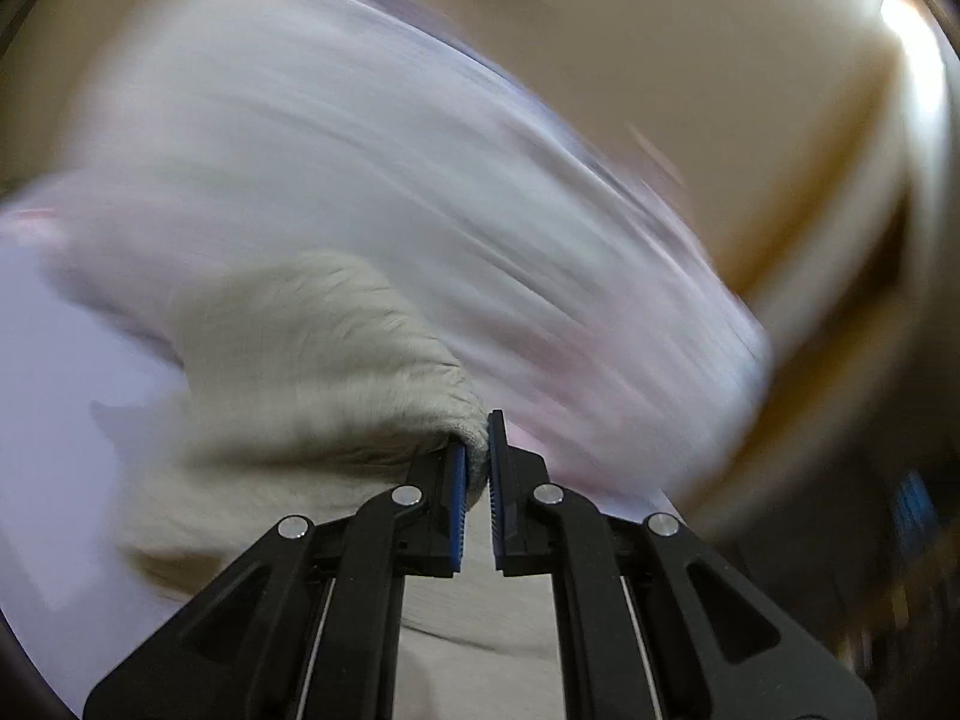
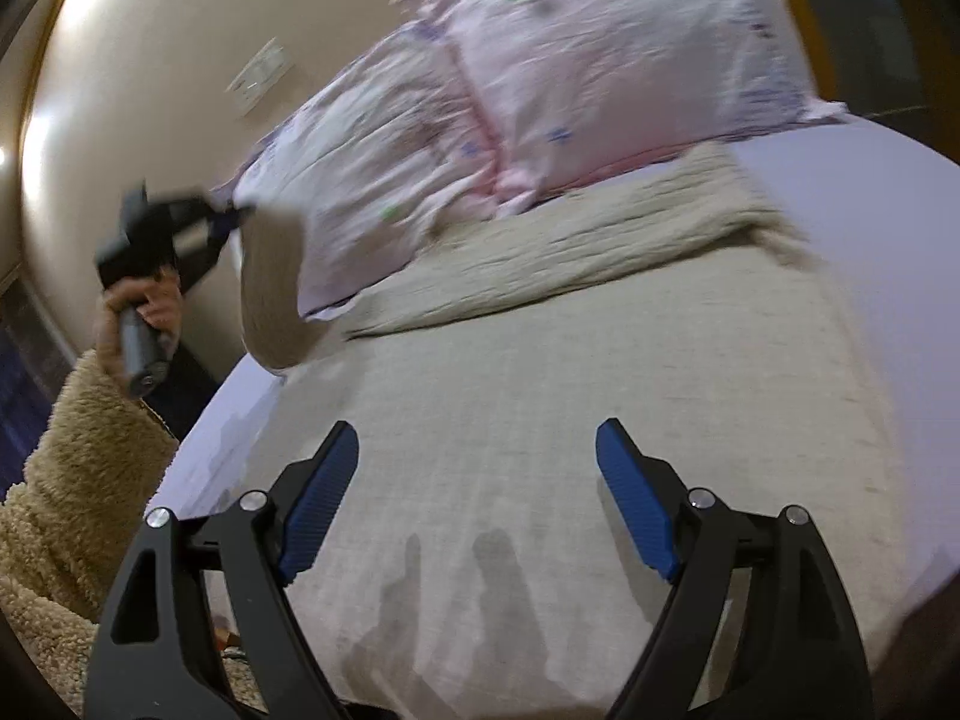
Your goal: Fold small clothes
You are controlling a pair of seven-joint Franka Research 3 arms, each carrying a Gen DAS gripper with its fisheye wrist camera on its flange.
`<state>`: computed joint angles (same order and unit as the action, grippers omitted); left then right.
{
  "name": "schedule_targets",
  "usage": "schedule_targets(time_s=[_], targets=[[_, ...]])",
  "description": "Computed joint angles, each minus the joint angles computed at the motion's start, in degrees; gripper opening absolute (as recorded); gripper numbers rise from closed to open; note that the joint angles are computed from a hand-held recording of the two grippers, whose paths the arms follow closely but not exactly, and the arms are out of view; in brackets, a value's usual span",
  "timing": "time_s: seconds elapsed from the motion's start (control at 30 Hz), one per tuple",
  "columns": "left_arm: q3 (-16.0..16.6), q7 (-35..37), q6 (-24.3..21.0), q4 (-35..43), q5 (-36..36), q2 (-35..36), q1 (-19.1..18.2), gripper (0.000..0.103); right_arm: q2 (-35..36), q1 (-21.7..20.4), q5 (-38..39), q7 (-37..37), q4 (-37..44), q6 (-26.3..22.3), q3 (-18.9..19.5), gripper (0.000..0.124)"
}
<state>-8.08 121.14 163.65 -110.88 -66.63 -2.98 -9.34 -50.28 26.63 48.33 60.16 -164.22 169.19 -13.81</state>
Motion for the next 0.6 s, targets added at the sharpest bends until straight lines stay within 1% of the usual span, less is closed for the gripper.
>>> schedule_targets(time_s=[0.03,0.07,0.1,0.13,0.17,0.23,0.27,0.33,0.37,0.4,0.43,0.47,0.53,0.57,0.6], targets=[[-1.05,0.63,-3.53,2.32,1.38,1.92,-1.1,0.007,-0.52,-1.84,-0.42,0.97,-0.7,-0.21,0.69,0.081],[-2.31,-0.28,-6.61,4.53,4.44,4.07,-1.92,0.007,-0.75,-3.02,-0.78,1.8,-1.15,-0.28,1.2,0.081],[-3.79,-3.18,-9.65,6.98,10.18,6.85,-2.91,0.007,-1.32,-4.77,-1.45,2.86,-1.81,-0.69,1.9,0.081],[-4.89,-5.42,-11.34,8.45,14.26,8.72,-3.45,0.007,-2.16,-7.07,-2.45,4.24,-2.66,-1.34,2.93,0.081],[-5.8,-6.84,-12.5,9.34,16.78,10.03,-3.61,0.007,-3.37,-8.86,-3.42,5.24,-3.61,-1.81,3.66,0.081],[-7.03,-8.25,-13.88,9.03,18.18,10.73,-2.85,0.007,-5.93,-11.36,-5.34,6.58,-5.42,-2.39,4.55,0.081],[-7.16,-8.76,-13.83,7.96,18.47,10.04,-2.25,0.007,-6.92,-12.3,-6.29,7.08,-6.03,-2.71,4.7,0.081],[-6.54,-8.97,-12.92,4.19,18.46,6.95,-0.89,0.008,-8.19,-12.76,-7.4,7.33,-6.8,-3.13,3.56,0.083],[-6.03,-8.77,-12.1,1.8,17.98,4.84,-0.46,0.012,-8.55,-12.22,-7.63,6.66,-7.05,-2.71,2.37,0.083],[-5.07,-8.44,-10.4,-2.37,17.35,1.22,0.02,0.028,-8.61,-11.8,-7.67,6.64,-7.03,-2.72,1.69,0.083],[-4.17,-9.12,-9.08,-4.67,18.02,-0.91,-0.13,0.044,-8.86,-11.17,-7.49,6.43,-6.97,-2.92,0.64,0.083],[-3.12,-9.47,-6.93,-8.29,18.91,-4.06,-0.23,0.047,-8.57,-10.11,-7.17,6.0,-6.53,-2.84,-0.37,0.083],[-1.55,-10.36,-4.53,-13.63,21.75,-8.86,-0.32,0.048,-8.84,-9.86,-7.11,6.05,-6.4,-3.29,-0.28,0.083],[-1.24,-11.47,-2.94,-16.77,24.03,-11.55,-0.06,0.049,-8.83,-9.91,-7.18,6.01,-6.33,-3.3,-0.12,0.083],[-1.43,-13.67,-1.29,-20.55,27.91,-14.99,1.24,0.051,-8.78,-9.93,-7.26,5.86,-6.27,-3.29,-0.15,0.083]])
